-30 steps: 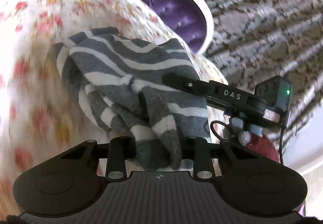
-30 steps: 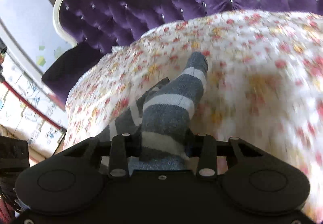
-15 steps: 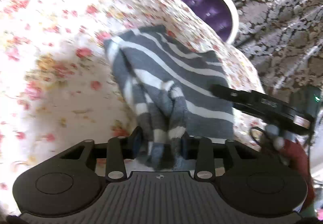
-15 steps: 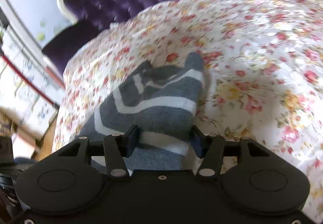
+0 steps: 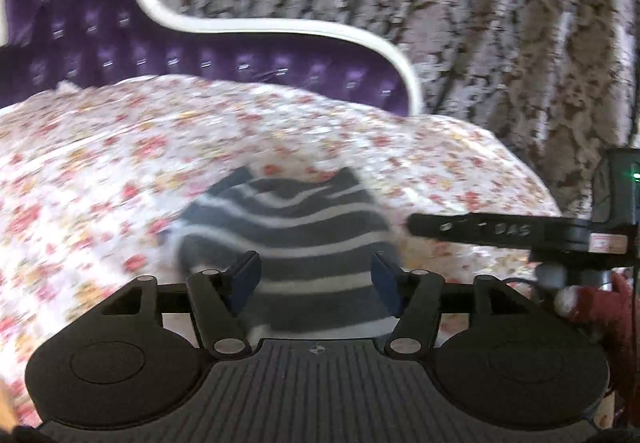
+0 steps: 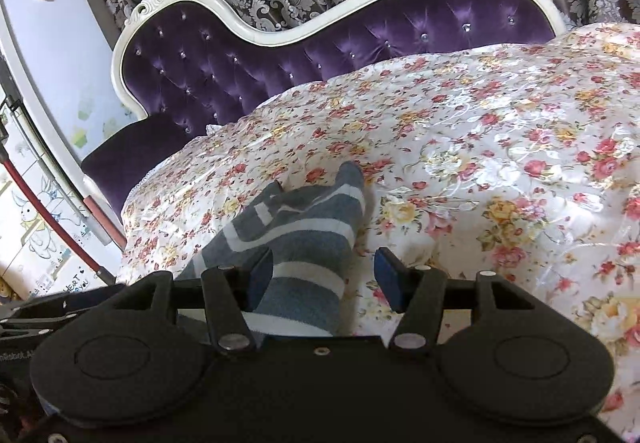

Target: Fold small clothes

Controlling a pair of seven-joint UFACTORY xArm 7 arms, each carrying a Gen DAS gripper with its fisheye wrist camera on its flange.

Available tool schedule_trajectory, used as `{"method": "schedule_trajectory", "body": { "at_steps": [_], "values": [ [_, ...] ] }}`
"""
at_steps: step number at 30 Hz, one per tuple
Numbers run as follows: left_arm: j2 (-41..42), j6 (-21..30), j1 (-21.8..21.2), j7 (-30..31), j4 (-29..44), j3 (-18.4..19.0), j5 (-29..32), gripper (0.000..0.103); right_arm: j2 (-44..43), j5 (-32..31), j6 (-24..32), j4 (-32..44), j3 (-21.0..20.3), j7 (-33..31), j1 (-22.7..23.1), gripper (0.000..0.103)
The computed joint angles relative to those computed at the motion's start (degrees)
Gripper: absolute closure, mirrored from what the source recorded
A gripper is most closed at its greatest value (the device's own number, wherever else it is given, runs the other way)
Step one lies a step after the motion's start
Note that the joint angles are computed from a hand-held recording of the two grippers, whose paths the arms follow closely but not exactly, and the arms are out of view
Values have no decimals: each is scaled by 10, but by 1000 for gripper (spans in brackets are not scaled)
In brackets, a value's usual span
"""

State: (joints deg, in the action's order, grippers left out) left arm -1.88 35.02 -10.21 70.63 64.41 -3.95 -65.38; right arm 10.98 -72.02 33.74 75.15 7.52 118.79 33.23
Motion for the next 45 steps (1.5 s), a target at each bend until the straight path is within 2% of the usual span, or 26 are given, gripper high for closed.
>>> {"method": "schedule_trajectory", "body": {
  "at_steps": [4, 5, 6, 8, 9, 10, 13, 16, 21, 27, 30, 33, 34, 36, 38, 40, 42, 45],
  "values": [
    [37, 0, -1, 27, 17, -8, -32, 43, 2, 1, 22, 5, 3, -18, 6, 41],
    [53, -10, -1, 9, 25, -11, -14, 44, 2, 1, 24, 5, 3, -23, 7, 42],
    [65, -17, 1, -23, 31, -12, 16, 45, 4, 3, 27, 9, 4, -34, 8, 46],
    [92, -14, 13, -64, 46, -14, 44, 49, 9, 9, 28, 15, 4, -59, 8, 66],
    [94, -15, 21, -61, 44, -18, 39, 57, 14, 13, 32, 24, 4, -77, 10, 82],
    [91, -15, 29, -54, 41, -21, 33, 61, 21, 17, 38, 32, 4, -93, 12, 85],
    [84, -6, 40, -56, 37, -25, 31, 61, 45, 24, 44, 63, -4, -140, 20, 85],
    [81, -18, 39, -54, 32, -29, 31, 61, 76, 27, 21, 99, -18, -171, 25, 85],
    [81, -28, 38, -60, 29, -30, 29, 61, 159, 134, 12, 183, -27, -304, 16, 85],
    [78, -44, 35, -58, 21, -33, 23, 61, 187, 179, -29, 208, -59, -350, 22, 85],
    [75, -51, 33, -56, 16, -33, 17, 61, 195, 210, -28, 221, -66, -402, 26, 85],
    [72, -60, 30, -48, 11, -34, 13, 61, 204, 268, -30, 242, -56, -484, 12, 85],
    [71, -62, 29, -46, 9, -34, 13, 61, 200, 287, -49, 239, -51, -510, 1, 81],
    [69, -66, 27, -40, 7, -34, 11, 61, 187, 300, -102, 225, -62, -515, -5, 78],
    [67, -72, 25, -30, 3, -34, 6, 61, 185, 303, -122, 232, -81, -524, 1, 72],
    [66, -78, 22, -25, 1, -34, 3, 61, 203, 318, -108, 263, -89, -566, 2, 45],
    [64, -86, 20, -20, -2, -35, 1, 61, 234, 353, -82, 308, -80, -636, -9, 40],
    [61, -95, 17, -4, -8, -35, -7, 61, 286, 429, -48, 374, -48, -740, -39, 41]
  ]
}}
